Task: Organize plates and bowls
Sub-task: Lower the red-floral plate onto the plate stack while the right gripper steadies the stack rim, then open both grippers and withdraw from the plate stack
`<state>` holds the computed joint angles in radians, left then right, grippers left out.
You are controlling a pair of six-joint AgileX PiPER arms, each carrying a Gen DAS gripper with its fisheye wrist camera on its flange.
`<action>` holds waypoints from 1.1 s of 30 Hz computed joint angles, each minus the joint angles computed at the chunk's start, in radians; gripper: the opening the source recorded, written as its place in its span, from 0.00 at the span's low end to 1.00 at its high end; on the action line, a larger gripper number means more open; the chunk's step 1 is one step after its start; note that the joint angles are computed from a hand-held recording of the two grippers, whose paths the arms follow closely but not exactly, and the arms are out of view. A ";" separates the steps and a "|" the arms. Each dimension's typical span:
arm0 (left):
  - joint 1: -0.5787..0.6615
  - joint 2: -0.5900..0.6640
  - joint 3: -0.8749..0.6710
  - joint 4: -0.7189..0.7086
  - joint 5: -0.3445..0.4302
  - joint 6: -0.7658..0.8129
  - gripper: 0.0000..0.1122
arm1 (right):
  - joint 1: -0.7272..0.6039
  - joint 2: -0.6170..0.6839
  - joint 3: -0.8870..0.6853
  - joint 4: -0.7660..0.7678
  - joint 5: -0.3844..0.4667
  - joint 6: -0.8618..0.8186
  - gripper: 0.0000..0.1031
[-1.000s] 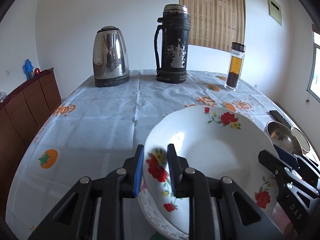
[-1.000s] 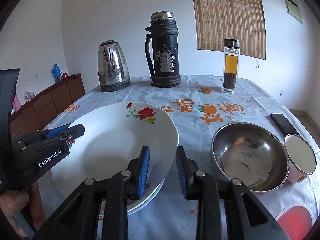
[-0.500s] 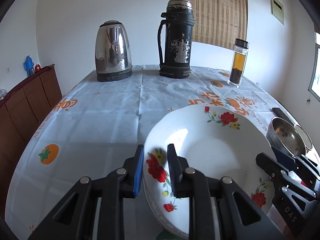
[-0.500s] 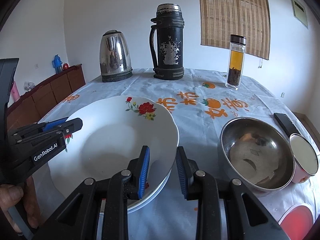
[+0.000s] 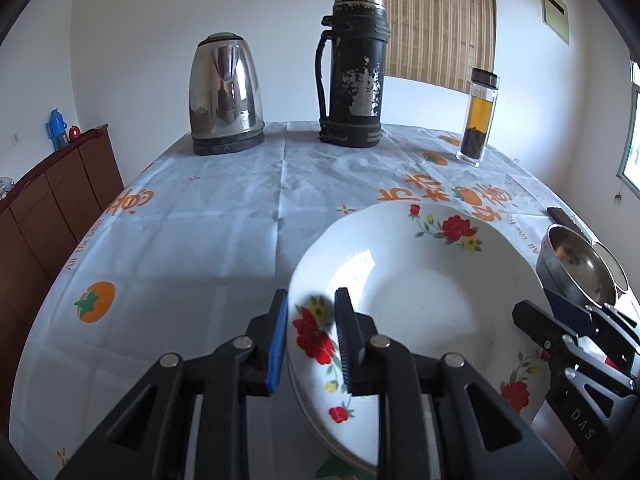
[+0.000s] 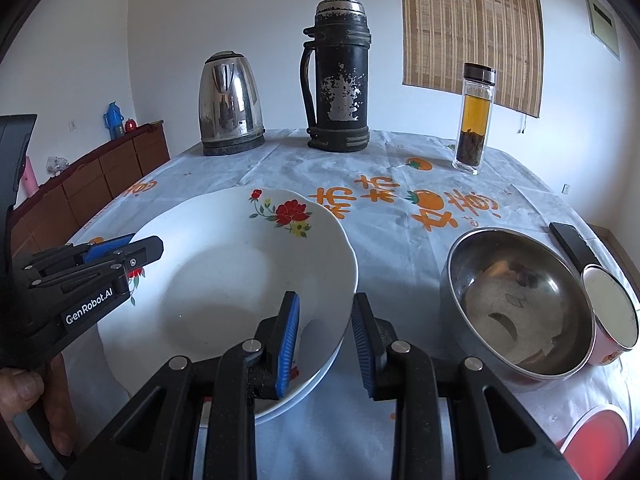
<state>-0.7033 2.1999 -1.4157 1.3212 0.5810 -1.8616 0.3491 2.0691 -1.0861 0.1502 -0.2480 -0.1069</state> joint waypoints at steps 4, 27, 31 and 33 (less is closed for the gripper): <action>0.003 0.007 -0.006 -0.018 -0.002 0.019 0.18 | 0.000 0.000 0.001 0.000 0.000 -0.003 0.28; 0.009 0.022 -0.021 -0.078 -0.008 0.073 0.18 | 0.004 0.013 -0.026 0.036 0.039 -0.047 0.28; 0.006 0.027 -0.026 -0.082 -0.002 0.079 0.19 | 0.005 0.018 -0.035 0.062 0.051 -0.073 0.29; 0.004 0.031 -0.030 -0.083 0.005 0.086 0.19 | 0.006 0.021 -0.042 0.085 0.061 -0.096 0.29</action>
